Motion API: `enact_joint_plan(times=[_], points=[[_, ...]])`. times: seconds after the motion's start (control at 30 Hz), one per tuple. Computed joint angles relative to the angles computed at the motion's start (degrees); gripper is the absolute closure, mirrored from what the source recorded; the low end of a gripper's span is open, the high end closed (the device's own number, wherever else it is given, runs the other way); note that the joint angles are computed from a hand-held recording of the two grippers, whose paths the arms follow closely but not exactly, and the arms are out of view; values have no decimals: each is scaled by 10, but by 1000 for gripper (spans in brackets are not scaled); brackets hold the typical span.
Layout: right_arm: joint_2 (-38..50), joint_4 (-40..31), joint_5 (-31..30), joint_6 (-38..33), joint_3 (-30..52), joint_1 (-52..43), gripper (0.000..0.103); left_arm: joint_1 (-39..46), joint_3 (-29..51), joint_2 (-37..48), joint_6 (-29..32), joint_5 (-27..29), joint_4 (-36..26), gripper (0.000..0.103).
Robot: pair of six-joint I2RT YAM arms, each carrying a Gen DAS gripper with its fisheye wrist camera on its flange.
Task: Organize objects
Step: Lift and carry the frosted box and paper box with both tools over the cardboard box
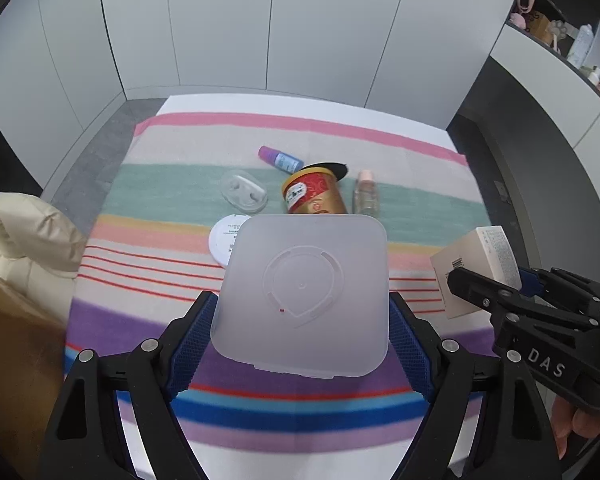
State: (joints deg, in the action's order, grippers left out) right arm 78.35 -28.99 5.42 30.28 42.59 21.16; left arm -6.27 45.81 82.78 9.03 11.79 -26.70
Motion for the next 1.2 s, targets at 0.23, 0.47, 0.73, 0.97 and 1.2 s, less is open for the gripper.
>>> enact_joint_plan(times=[0.23,0.47,0.73,0.97,1.2], points=[[-116,-106,40,31,4,50,58,-2,-4,-101,-3,10,-82,20],[-202,-219,76,91,29,134,58,25,0,-202,8,55,-177,20],[-241,-321,128,158,72,222,58,85,26,-278,56,117,-262,20],[-247,-321,146,173,83,246,58,106,30,-291,90,133,-269,20],[-219,-307,147,162,108,258,58,133,34,-279,112,146,-267,20]])
